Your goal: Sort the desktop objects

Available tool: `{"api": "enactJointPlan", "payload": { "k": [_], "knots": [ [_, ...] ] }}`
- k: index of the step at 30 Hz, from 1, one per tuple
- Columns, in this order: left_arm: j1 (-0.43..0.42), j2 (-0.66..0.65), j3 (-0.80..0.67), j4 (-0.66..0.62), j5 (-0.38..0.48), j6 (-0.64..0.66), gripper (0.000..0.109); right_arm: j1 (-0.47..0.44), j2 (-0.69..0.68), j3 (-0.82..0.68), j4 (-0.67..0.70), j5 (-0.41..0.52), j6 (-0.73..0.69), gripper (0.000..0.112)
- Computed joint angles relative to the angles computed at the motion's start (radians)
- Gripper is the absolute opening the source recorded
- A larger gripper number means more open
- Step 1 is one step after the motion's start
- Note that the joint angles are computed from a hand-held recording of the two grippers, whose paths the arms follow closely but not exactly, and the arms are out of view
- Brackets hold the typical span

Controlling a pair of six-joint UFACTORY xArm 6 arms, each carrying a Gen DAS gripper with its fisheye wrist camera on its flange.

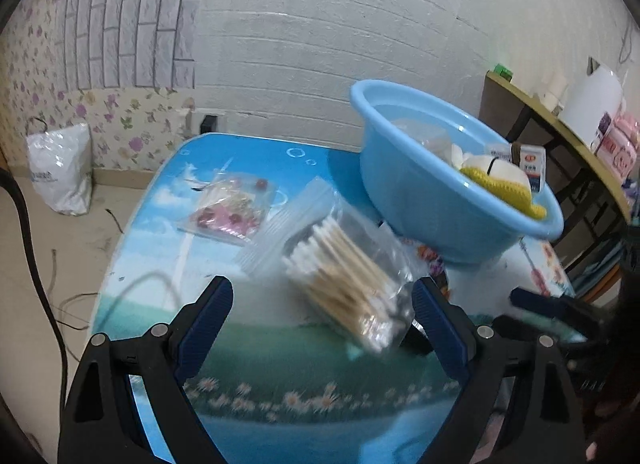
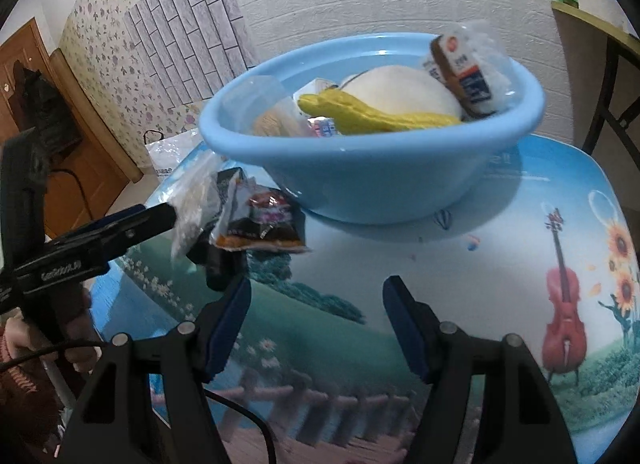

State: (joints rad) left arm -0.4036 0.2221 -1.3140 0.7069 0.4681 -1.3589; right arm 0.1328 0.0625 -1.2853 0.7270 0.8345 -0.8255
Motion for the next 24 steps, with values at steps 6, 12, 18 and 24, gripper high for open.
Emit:
{"api": "enactJointPlan", "payload": {
  "k": [6, 12, 18, 24],
  "knots": [
    [0.035, 0.040, 0.016, -0.222, -0.180, 0.198, 0.048, 0.022, 0.027, -0.028, -0.011, 0.017, 0.017, 0.069],
    [0.051, -0.033, 0.109, -0.193, -0.241, 0.194, 0.015, 0.053, 0.051, -0.058, -0.002, 0.015, 0.032, 0.069],
    [0.038, -0.114, 0.178, -0.125, -0.160, 0.136, 0.015, 0.110, 0.094, -0.101, 0.004, -0.034, 0.075, 0.069],
    [0.000, -0.169, 0.225, -0.126, -0.066, 0.129, 0.018, 0.136, 0.116, -0.118, -0.027, -0.021, 0.090, 0.061]
  ]
}}
